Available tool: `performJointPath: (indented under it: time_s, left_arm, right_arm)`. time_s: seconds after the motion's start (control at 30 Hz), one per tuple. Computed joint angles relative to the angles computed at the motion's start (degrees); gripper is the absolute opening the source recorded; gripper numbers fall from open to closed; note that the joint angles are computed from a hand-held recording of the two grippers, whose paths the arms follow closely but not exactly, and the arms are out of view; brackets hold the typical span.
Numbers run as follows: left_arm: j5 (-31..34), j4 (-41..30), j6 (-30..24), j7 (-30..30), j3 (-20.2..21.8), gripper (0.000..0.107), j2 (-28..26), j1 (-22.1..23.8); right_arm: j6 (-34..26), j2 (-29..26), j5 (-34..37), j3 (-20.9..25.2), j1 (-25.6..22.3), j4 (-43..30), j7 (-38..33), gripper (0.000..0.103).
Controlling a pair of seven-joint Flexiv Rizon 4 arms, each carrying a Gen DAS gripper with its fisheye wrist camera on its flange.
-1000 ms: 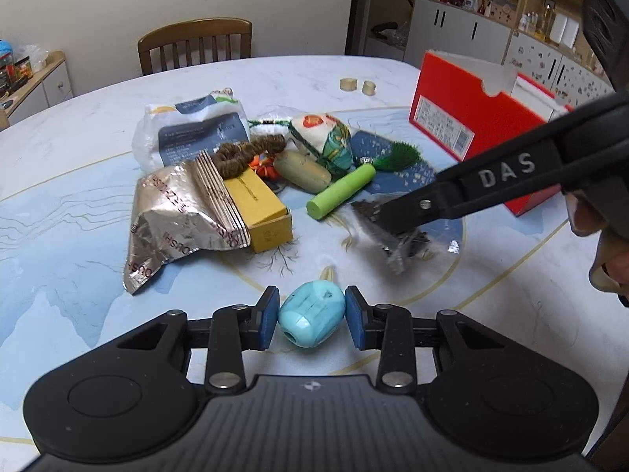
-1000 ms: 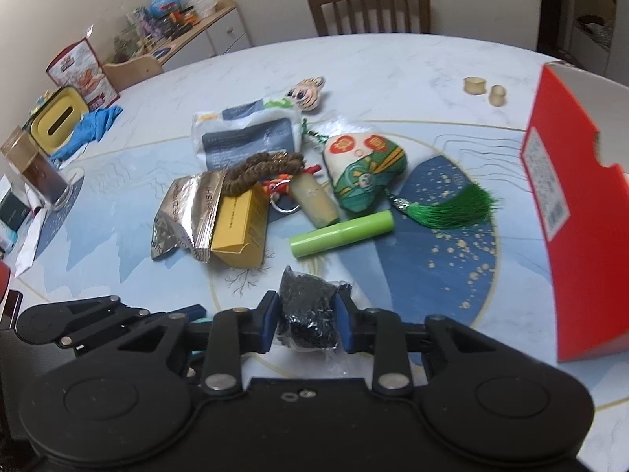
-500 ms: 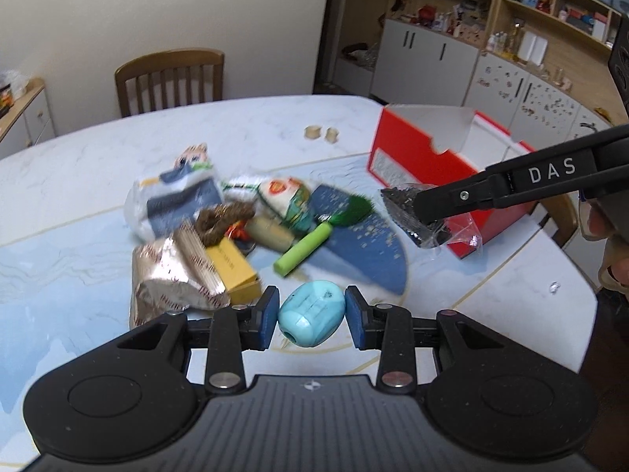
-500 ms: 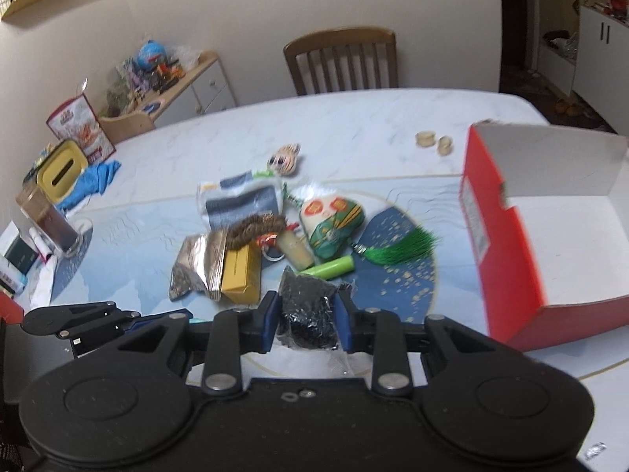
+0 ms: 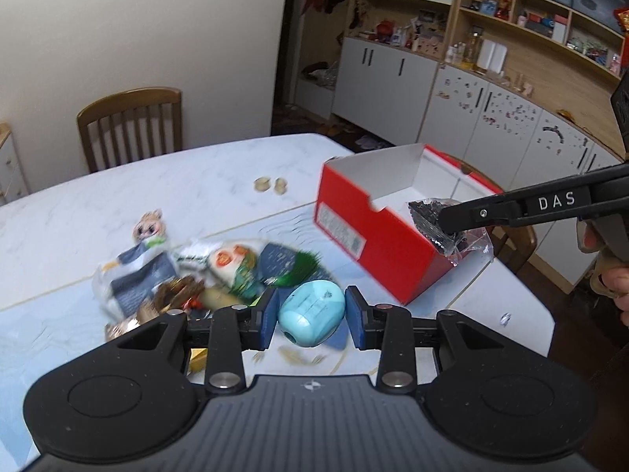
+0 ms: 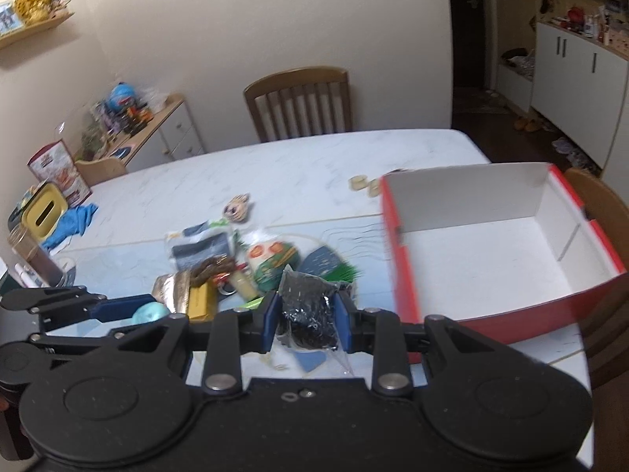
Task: Organize objects
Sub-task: 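Carry the blue egg and black bag into the red shoebox with both grippers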
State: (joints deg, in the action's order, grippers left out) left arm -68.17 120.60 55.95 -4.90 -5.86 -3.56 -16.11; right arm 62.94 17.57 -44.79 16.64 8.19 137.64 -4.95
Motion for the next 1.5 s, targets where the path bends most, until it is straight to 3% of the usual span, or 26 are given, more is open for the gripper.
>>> performJointPath:
  time_s: [0.27,0.7,0.93,1.2,1.5]
  left_arm:
    - [1.79,-2.29,2.54,-4.5,-2.42,0.036,-1.03,-3.08]
    - [10.74,-9.93,12.0,-17.9,-7.87,0.036,-8.06,-8.59]
    - [23.87,-16.06,14.74,-31.86,-9.5,0.036,-14.25,-10.16]
    - [41.52,-25.41,13.08,-49.29,-7.7,0.036,-21.51,-12.9]
    - [56.44,-39.13,6.34,-62.7,-4.11,0.036,-30.51,-16.9]
  right_arm:
    - [-1.24,6.53,4.19,-1.16,-2.21,3.74,-4.73,0.029]
    - [2.56,11.26,15.24,-6.31,-7.77,7.67,-25.29,0.029]
    - [7.47,8.58,20.07,-9.02,-11.23,8.61,-36.04,0.029]
    - [10.03,4.03,25.96,-12.16,-12.9,7.5,-48.14,0.029]
    - [11.78,-2.4,30.78,-14.64,-13.39,5.47,-60.41,0.029]
